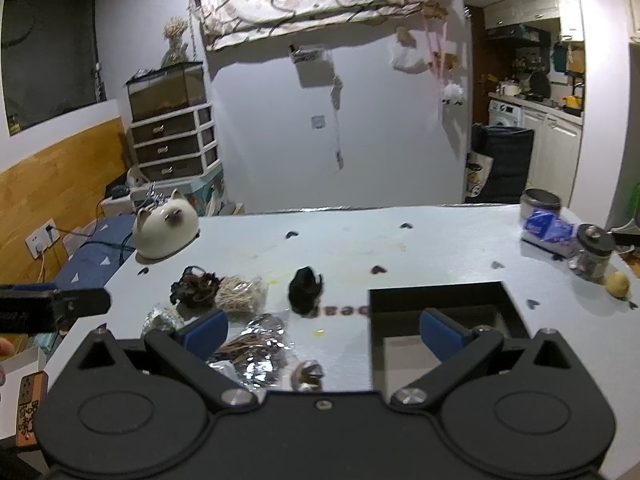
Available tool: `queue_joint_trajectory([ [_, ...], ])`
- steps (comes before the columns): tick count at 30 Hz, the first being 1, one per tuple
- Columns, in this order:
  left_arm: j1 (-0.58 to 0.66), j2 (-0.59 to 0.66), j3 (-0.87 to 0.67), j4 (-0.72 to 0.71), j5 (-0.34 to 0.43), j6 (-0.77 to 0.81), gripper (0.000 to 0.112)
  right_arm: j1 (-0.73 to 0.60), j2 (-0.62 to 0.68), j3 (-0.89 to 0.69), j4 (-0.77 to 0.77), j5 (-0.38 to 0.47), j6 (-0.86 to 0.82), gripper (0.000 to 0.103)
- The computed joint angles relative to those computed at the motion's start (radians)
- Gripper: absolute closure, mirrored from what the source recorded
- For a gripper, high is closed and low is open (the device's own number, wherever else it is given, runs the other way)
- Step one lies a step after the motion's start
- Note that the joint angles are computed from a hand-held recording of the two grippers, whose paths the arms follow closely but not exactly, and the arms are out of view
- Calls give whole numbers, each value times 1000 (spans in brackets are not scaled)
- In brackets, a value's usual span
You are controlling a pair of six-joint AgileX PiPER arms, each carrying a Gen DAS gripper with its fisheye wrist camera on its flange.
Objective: Organize soft objects
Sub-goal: 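Grasp the floral pouch with the left tool while the right tool grasps the white sachet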
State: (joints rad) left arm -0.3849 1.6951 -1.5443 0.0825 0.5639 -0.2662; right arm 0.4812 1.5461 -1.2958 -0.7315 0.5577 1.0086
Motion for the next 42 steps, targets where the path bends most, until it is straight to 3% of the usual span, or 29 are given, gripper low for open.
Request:
queue_joint_trajectory([
  [5,123,129,-119,-373,89,351,32,11,126,-106,76,6,-79,0],
  [10,188,289,-266,-529,199,484,35,14,237,-222,198,37,-199,0],
  [18,227,499,-471,-453,285,453,35,5,378,-389,382,92,-363,0],
  [21,233,516,-474,-402,254,465,34,-1,445,-471,465,120,-453,0],
  [25,257,561,-535,-342,291,410,33,-4,540,-595,566,175,-577,0],
  [29,271,598,-580,-299,323,381,32,-3,658,-752,667,270,-700,0],
  [31,270,615,-597,-276,329,374,24,-2,719,-835,707,318,-746,0],
  [36,248,636,-610,-187,322,347,15,12,851,-1029,725,440,-786,0],
  [42,230,687,-689,-158,362,362,13,27,1025,-1341,726,631,-825,0],
])
